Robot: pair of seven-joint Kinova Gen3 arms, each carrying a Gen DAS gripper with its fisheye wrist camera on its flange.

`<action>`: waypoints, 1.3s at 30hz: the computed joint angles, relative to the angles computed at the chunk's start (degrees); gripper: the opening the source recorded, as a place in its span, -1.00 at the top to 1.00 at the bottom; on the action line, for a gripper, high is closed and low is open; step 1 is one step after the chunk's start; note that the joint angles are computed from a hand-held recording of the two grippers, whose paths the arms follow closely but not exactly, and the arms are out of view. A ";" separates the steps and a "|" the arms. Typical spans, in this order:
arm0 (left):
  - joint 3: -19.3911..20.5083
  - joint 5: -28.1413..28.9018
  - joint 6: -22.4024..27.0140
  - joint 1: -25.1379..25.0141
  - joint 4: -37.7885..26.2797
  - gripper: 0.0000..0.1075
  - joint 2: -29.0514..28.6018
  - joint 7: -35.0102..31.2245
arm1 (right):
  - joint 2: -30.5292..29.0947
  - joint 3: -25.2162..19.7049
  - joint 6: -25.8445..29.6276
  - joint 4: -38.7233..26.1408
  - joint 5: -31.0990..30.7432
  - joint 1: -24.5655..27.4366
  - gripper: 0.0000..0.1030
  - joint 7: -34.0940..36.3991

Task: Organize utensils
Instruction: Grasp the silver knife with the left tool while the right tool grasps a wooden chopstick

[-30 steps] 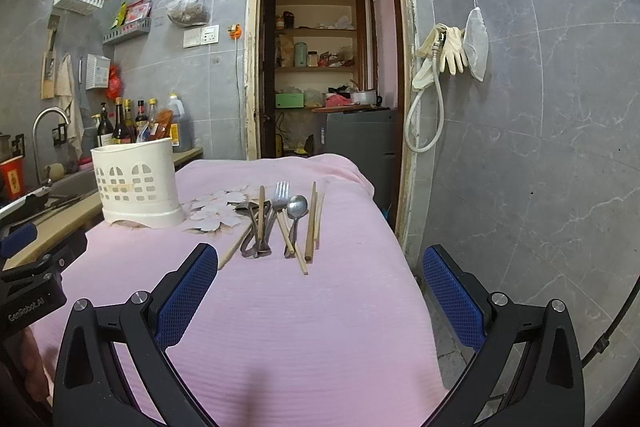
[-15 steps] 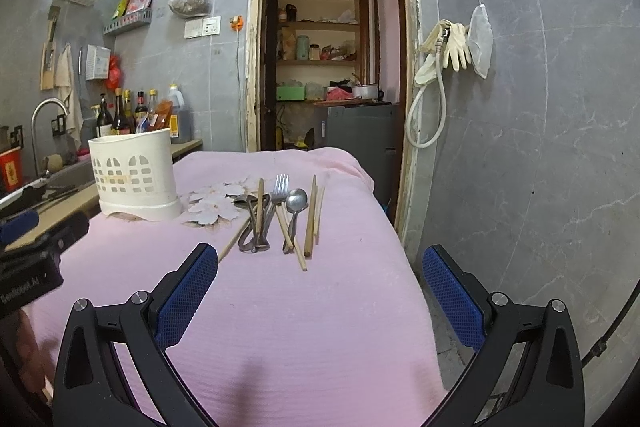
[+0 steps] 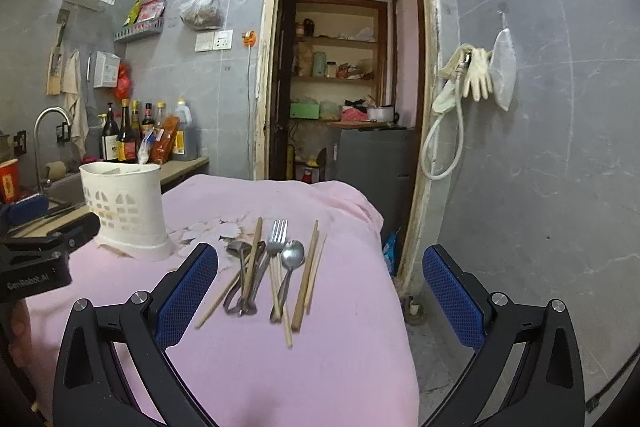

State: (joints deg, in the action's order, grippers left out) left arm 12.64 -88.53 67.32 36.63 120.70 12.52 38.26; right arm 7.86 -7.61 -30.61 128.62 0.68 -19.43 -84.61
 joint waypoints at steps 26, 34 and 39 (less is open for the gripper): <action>7.26 29.97 -39.15 -32.09 -17.00 -0.27 3.52 -48.73 | 24.58 -43.97 48.90 -39.00 28.72 35.35 -0.36 -10.66; 21.86 42.53 -38.41 -47.19 -24.31 0.38 11.79 -67.37 | 32.39 -40.51 64.96 -53.04 21.48 28.65 0.31 -3.89; 28.16 54.11 -37.77 -55.31 -27.97 0.58 16.67 -78.57 | 34.26 -36.64 68.77 -58.00 18.58 24.86 0.45 -1.36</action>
State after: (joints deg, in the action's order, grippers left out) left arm 40.80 -34.42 29.56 -18.68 92.73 29.19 -40.30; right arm 42.12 -44.25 38.17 70.62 19.25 5.43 -85.98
